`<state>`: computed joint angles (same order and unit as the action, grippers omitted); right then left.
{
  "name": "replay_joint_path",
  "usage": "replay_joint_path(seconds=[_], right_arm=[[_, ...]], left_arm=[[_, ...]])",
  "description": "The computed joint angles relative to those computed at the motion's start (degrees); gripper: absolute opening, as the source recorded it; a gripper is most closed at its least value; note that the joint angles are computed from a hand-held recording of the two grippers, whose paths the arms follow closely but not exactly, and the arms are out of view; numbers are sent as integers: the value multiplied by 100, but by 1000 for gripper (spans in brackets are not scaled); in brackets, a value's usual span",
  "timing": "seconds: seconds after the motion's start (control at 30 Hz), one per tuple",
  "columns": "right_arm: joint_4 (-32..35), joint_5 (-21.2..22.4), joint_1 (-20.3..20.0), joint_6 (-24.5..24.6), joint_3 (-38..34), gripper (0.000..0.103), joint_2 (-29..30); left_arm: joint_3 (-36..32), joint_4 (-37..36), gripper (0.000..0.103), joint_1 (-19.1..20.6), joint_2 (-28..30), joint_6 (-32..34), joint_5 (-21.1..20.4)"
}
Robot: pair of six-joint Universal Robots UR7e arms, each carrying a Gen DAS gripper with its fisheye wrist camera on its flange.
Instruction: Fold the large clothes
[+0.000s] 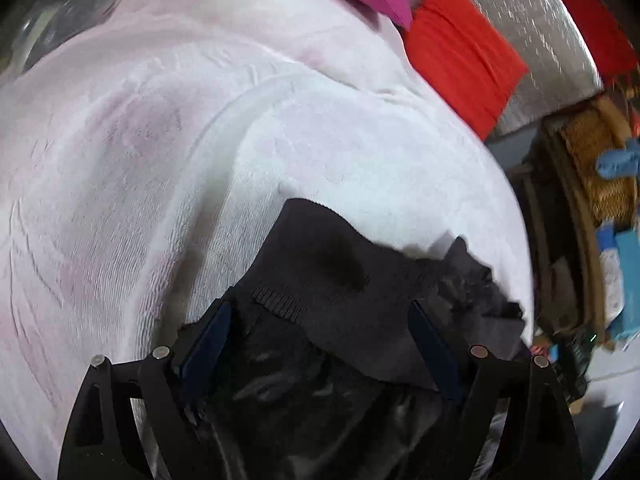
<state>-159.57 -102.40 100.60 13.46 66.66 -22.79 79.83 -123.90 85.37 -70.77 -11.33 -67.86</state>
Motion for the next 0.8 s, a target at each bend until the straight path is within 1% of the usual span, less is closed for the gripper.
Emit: replay_joint_path(seconds=[0.03, 0.07, 0.1, 0.13, 0.17, 0.2, 0.23, 0.27, 0.3, 0.33, 0.37, 0.4, 0.43, 0.47, 0.5, 0.53, 0.57, 0.6, 0.63, 0.67, 0.7, 0.73, 0.77, 0.8], right_arm=[[80, -129, 44, -145, -58, 87, 41], [124, -284, 108, -273, -198, 87, 145], [58, -474, 180, -502, -205, 85, 186], [47, -608, 229, -662, -228, 82, 222], [52, -830, 299, -862, -219, 66, 242], [165, -1230, 404, -1119, -395, 38, 375], [268, -1581, 492, -1295, -504, 29, 464], [305, -1780, 543, -1402, -532, 27, 503], [244, -1885, 589, -1535, -513, 21, 522], [200, -1929, 616, -1610, -465, 20, 503], [114, -1988, 646, -1656, -399, 19, 473], [5, -2031, 671, -1695, -331, 19, 437], [-124, -2028, 680, -1747, -246, 19, 380], [-314, -1999, 687, -1790, -141, 19, 323], [-485, -1946, 682, -1773, -70, 19, 268], [-590, -1885, 664, -1715, 6, 19, 206], [-628, -1818, 644, -1666, 35, 18, 170], [-646, -1751, 610, -1611, 91, 18, 125], [-582, -1712, 583, -1558, 52, 18, 144], [-501, -1656, 553, -1509, 36, 18, 146], [-425, -1582, 513, -1461, 19, 18, 152], [-395, -1509, 478, -1387, 25, 19, 141], [-337, -1396, 438, -1284, 30, 22, 121], [-243, -1175, 372, -1135, 58, 22, 63]], left_arm=[[7, -17, 88, -12, 11, 71, 39], [49, -95, 85, -25, 2, 174, 98], [104, -195, 81, -56, -8, 280, 221], [143, -245, 69, -79, -21, 327, 331], [200, -306, 58, -107, -43, 374, 485], [216, -349, 53, -137, -45, 422, 613], [264, -423, 45, -158, -64, 523, 727], [303, -488, 39, -179, -68, 594, 801], [339, -558, 30, -198, -72, 704, 858], [372, -616, 26, -213, -91, 779, 866], [402, -663, 20, -227, -121, 847, 838], [409, -688, 15, -223, -144, 914, 713], [383, -664, 15, -203, -145, 942, 555], [376, -652, 15, -201, -143, 958, 501], [381, -664, 15, -217, -121, 956, 560], [376, -650, 15, -230, -95, 952, 667], [355, -588, 19, -242, -66, 894, 790], [296, -480, 27, -223, -29, 803, 819], [228, -398, 33, -183, -8, 744, 704], [160, -345, 45, -123, -3, 685, 480], [155, -416, 59, -96, -25, 632, 348], [191, -525, 70, -120, -49, 602, 456], [239, -690, 90, -164, -50, 614, 803], [347, -913, 92, -249, -67, 643, 1252]])
